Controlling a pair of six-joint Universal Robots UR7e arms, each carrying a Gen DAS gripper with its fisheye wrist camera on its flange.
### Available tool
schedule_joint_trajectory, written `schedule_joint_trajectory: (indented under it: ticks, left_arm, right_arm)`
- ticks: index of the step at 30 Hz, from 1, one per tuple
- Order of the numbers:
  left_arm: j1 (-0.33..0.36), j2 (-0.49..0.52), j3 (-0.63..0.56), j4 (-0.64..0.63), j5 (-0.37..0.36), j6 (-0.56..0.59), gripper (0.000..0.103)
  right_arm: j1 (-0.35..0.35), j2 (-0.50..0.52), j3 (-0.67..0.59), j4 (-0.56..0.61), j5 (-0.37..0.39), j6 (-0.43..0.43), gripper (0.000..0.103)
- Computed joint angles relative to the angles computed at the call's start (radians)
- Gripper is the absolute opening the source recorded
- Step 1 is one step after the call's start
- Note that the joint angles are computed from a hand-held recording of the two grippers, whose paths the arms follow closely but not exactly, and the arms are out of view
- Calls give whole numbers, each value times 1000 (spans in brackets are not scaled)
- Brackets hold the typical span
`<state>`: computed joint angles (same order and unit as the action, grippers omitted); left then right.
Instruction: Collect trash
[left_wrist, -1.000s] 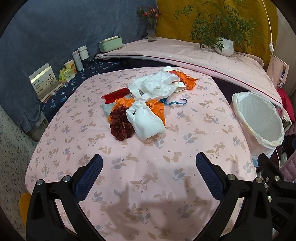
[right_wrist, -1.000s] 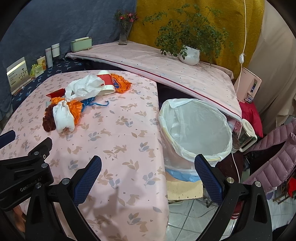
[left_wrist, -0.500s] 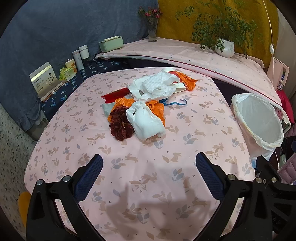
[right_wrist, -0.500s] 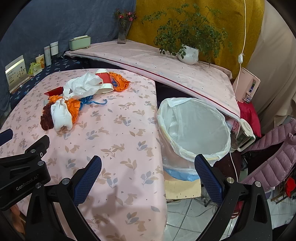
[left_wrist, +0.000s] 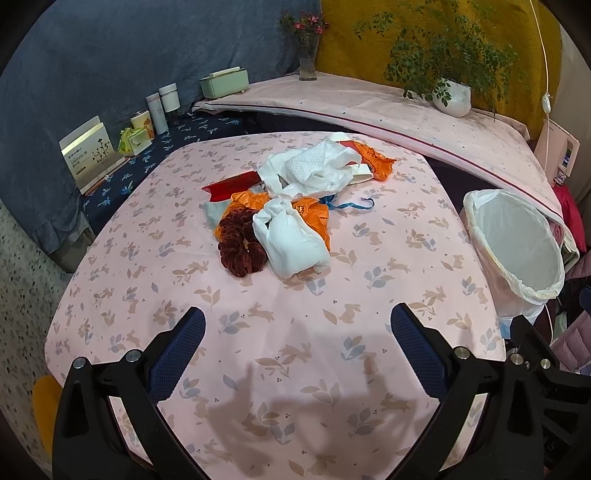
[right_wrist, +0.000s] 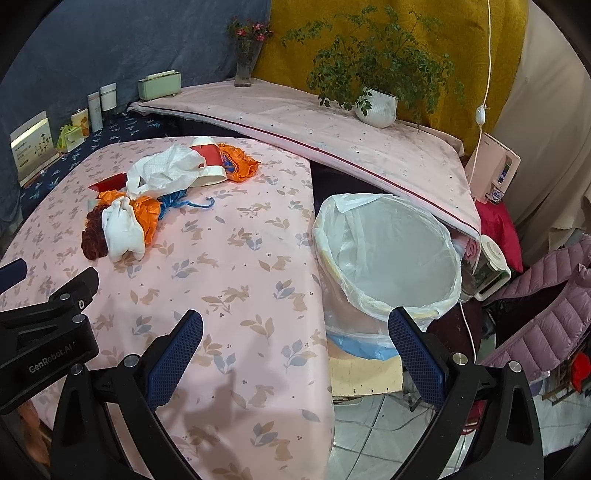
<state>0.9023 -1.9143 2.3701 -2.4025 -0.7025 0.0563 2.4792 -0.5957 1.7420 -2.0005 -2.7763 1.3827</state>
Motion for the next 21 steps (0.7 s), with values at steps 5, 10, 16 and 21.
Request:
schedule_joint_trajectory:
  ticks: [5,10,16,21]
  left_arm:
    - [0,0,0,-1,0,1,96]
    - [-6,2,1,-4,4,1,96]
    - [-8,2,0,2,5,-6,96]
    - [-14,5,1,-5,11,-1,96]
  right_arm:
    - [0,-1,1,-3,0,-3,96]
    - [0,2,0,-12,1,-9,96]
    - [-1,3,0,-18,1,-13,96]
    - [-1,3,0,-18,1,-12,96]
